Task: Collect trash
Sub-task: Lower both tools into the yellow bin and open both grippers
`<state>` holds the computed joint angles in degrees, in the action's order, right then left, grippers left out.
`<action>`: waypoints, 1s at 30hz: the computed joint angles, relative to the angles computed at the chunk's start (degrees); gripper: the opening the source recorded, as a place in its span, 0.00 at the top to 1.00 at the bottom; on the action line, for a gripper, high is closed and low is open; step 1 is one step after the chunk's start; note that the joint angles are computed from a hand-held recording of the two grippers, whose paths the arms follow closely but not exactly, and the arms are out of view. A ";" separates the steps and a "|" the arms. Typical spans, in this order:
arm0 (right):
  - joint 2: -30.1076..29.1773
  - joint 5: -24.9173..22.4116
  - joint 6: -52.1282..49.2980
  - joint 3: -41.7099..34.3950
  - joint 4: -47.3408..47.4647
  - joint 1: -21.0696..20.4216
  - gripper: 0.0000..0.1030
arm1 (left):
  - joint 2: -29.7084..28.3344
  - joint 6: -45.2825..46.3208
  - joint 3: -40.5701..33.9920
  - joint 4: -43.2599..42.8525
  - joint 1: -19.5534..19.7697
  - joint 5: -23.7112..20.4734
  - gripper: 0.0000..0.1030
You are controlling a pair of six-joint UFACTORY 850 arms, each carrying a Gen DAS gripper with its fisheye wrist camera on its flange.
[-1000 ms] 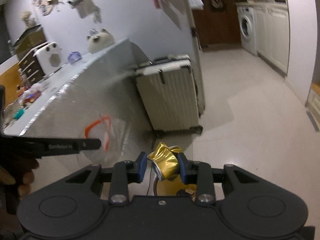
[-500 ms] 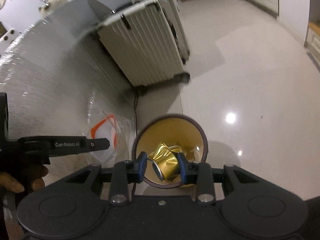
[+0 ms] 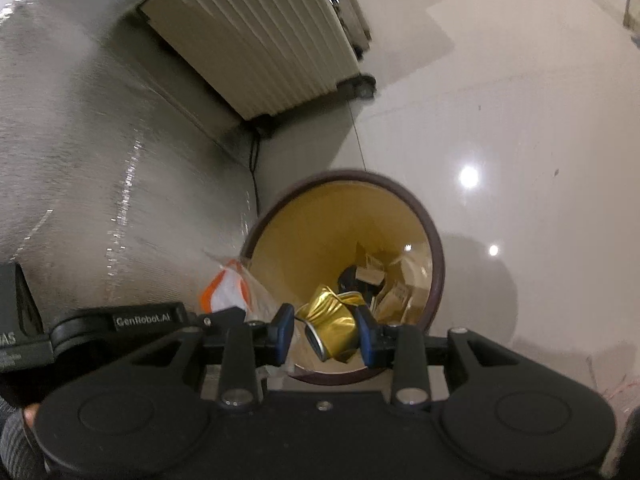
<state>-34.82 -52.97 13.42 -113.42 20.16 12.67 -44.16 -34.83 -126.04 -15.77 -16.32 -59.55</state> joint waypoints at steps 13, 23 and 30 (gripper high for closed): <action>-4.90 -0.67 2.16 -3.26 -1.10 1.58 0.67 | -0.63 -1.63 1.53 1.25 0.55 2.92 0.84; -7.74 -2.64 2.94 -7.54 -2.83 1.87 0.67 | -0.91 -4.79 1.29 5.98 0.16 0.64 0.81; -8.50 -3.02 2.63 -8.11 -2.08 1.90 0.67 | -1.85 -5.26 -0.60 10.85 -0.36 -3.52 0.56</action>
